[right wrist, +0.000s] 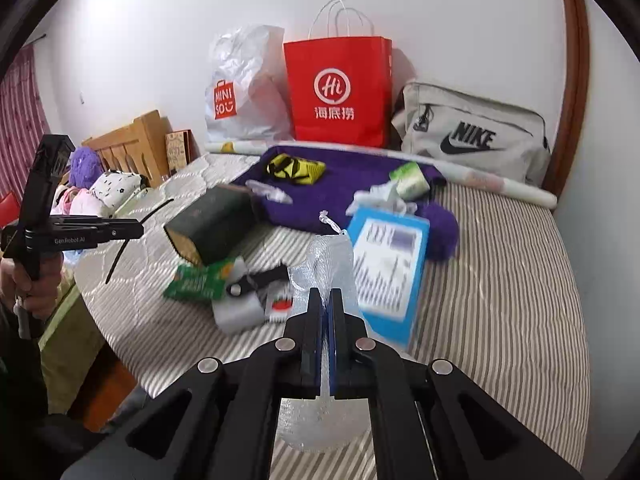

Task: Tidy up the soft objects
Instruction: 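Carry the mesh bag with the right tool while the left tool carries the black strap to the towel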

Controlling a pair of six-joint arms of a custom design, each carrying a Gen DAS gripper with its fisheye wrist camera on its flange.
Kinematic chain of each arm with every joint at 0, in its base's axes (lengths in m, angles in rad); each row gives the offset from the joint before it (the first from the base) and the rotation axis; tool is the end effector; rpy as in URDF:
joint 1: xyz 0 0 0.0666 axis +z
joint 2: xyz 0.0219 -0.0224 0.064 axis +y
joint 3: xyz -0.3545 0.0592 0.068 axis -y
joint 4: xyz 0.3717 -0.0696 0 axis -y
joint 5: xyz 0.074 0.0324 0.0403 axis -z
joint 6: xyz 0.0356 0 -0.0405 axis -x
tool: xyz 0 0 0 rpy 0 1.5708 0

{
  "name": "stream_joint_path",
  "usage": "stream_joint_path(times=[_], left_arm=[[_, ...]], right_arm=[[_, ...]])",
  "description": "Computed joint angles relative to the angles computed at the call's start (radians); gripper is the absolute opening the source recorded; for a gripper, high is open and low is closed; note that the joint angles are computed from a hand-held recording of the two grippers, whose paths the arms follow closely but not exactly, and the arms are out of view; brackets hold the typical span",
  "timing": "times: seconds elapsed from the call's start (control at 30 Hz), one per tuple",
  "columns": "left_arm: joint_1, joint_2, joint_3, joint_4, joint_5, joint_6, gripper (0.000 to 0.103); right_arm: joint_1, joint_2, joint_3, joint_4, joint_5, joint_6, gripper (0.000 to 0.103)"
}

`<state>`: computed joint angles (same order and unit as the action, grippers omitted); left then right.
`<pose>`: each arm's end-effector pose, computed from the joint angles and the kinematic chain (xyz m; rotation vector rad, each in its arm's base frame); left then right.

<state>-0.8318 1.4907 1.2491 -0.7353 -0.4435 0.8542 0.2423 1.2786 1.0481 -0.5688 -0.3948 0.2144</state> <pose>0.3353 -0.3458 0.3124 -0.1940 2.4179 -0.1899 0.4056 0.1139 0.3280 -0.7133 2.2314 0.4802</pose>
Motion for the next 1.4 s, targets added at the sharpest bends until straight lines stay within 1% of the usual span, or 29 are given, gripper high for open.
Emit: stream_joint_path(times=[0.07, 0.23, 0.5, 0.73, 0.83, 1.07, 1.17, 1.33, 1.4], left_arm=[[0.021, 0.012, 0.021, -0.007, 0.011, -0.013, 0.02], [0.069, 0.041, 0.073, -0.014, 0.038, -0.052, 0.02], [0.14, 0.098, 0.154, -0.019, 0.089, -0.106, 0.02], [0.196, 0.156, 0.237, -0.023, 0.119, -0.136, 0.02], [0.22, 0.187, 0.276, -0.023, 0.138, -0.145, 0.02], [0.268, 0.272, 0.375, -0.047, 0.172, -0.177, 0.02], [0.29, 0.309, 0.416, -0.049, 0.209, -0.189, 0.02], [0.314, 0.366, 0.48, -0.06, 0.237, -0.2, 0.02], [0.327, 0.395, 0.509, -0.07, 0.265, -0.206, 0.02]], right_arm=[[0.006, 0.031, 0.039, -0.002, 0.006, -0.002, 0.002], [0.013, 0.135, 0.164, -0.014, -0.017, -0.015, 0.002], [0.023, 0.266, 0.326, -0.022, -0.023, -0.049, 0.002], [0.016, 0.385, 0.482, -0.054, -0.039, -0.075, 0.002], [0.017, 0.435, 0.546, -0.066, -0.034, -0.075, 0.002], [0.025, 0.569, 0.718, -0.128, -0.019, -0.065, 0.002], [0.028, 0.621, 0.788, -0.156, -0.021, -0.069, 0.002], [0.041, 0.726, 0.933, -0.237, -0.005, -0.045, 0.002], [0.048, 0.77, 0.992, -0.274, -0.004, -0.034, 0.002]])
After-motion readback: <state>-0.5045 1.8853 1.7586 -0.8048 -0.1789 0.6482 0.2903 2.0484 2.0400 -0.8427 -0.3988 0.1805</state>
